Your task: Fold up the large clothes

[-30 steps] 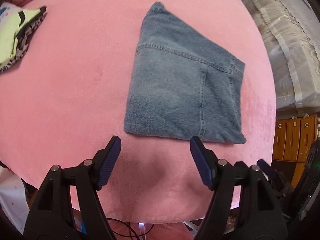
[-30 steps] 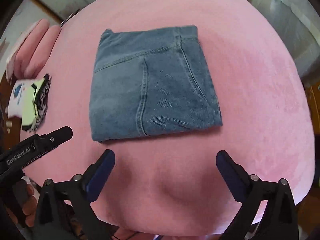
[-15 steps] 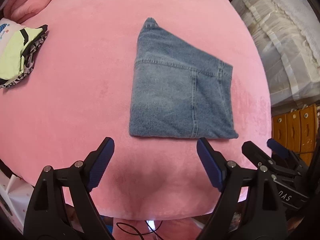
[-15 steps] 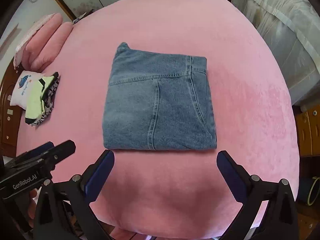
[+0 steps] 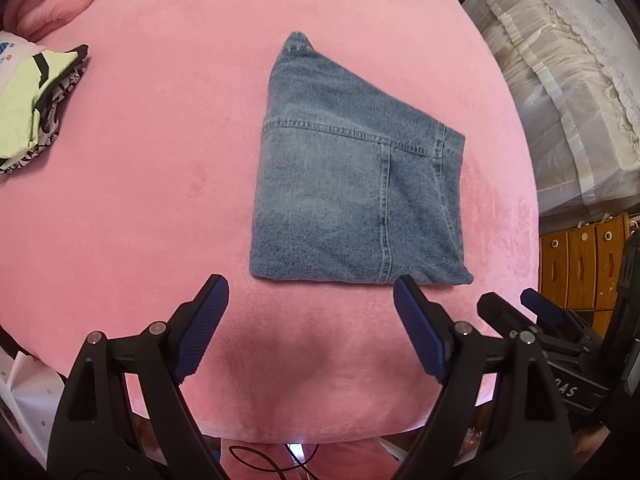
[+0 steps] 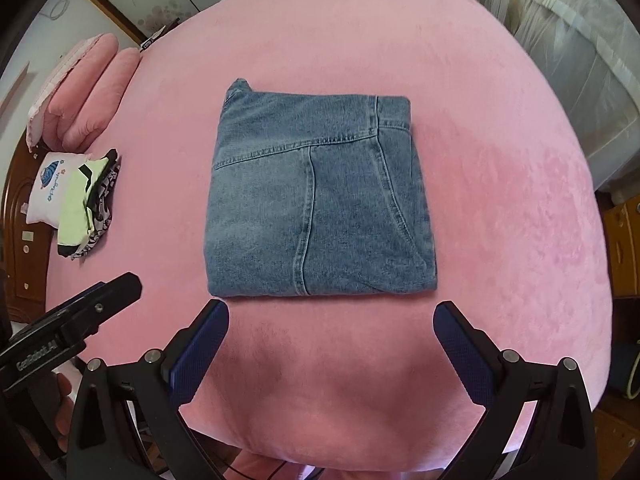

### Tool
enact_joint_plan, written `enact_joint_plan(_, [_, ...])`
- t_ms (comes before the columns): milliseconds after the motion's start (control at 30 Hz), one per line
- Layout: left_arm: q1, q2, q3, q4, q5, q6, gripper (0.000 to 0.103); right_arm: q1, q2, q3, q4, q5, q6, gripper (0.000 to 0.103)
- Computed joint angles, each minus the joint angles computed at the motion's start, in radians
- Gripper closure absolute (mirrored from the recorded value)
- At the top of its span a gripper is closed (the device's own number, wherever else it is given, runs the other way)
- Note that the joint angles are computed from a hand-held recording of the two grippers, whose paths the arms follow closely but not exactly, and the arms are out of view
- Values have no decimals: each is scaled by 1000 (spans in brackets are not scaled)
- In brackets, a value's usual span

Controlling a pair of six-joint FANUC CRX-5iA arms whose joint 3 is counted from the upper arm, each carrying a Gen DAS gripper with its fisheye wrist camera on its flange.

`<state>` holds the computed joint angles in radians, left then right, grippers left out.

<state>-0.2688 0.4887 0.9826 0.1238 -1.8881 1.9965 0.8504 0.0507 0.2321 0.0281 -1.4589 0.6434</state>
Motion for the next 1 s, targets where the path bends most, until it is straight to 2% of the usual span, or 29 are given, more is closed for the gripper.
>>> enact_joint_plan(167, [23, 10, -93, 60, 47, -14, 21, -61, 10, -33, -59, 18, 15, 0])
enact_joint_plan(300, [54, 17, -184, 112, 118, -52, 21, -188, 27, -75, -190, 80, 91, 0])
enact_joint_plan(433, [95, 42, -257, 167, 196, -162, 22, -304, 79, -91, -278, 132, 264, 0])
enact_joint_plan(500, [118, 55, -293, 209, 234, -200, 27, -386, 116, -88, -389, 172, 406, 0])
enact_joint_plan(567, [153, 74, -350, 293, 280, -237, 39, -440, 140, -90, -483, 207, 508, 0])
enact_joint_plan(667, [180, 114, -353, 324, 293, -247, 45, -515, 224, -44, -612, 177, 635, 0])
enact_joint_plan(1000, [226, 185, -390, 421, 419, -219, 48, -626, 347, 57, -851, 158, 735, 0])
